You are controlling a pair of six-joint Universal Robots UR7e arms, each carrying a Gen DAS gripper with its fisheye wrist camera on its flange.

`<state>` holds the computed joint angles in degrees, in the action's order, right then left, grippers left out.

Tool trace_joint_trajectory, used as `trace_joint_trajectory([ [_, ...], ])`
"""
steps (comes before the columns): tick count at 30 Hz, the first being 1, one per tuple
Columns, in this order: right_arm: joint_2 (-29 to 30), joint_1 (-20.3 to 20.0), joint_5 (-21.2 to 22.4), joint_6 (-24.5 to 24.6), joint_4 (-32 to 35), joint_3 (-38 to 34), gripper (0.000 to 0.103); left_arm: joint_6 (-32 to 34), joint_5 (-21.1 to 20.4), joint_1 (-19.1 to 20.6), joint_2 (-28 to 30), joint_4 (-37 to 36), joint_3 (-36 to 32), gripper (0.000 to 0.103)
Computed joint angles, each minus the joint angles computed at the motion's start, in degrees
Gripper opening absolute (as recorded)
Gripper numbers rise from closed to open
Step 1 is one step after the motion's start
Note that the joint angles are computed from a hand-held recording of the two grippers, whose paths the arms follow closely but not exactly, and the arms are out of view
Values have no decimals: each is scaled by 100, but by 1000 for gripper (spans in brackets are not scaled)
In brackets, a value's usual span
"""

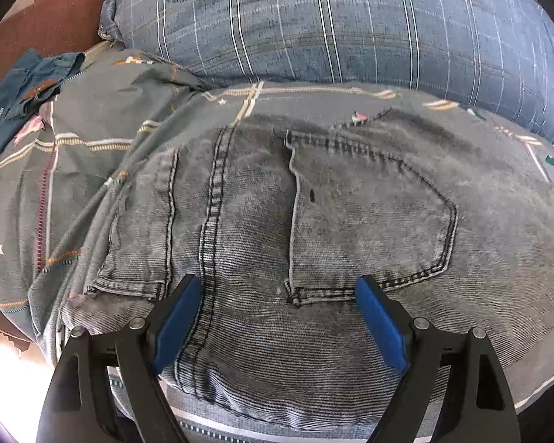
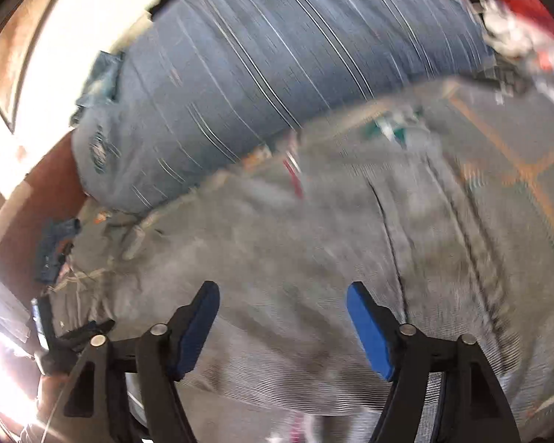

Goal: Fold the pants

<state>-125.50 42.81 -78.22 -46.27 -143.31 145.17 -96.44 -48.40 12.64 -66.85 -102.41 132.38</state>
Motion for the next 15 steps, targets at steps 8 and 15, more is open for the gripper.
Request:
trace_joint_trajectory([
  [8, 0, 73, -20, -464, -760, 351, 81, -83, -25, -73, 22, -53, 42, 87],
  [15, -132, 17, 74, -510, -640, 333, 83, -140, 21, -67, 12, -69, 89, 93],
])
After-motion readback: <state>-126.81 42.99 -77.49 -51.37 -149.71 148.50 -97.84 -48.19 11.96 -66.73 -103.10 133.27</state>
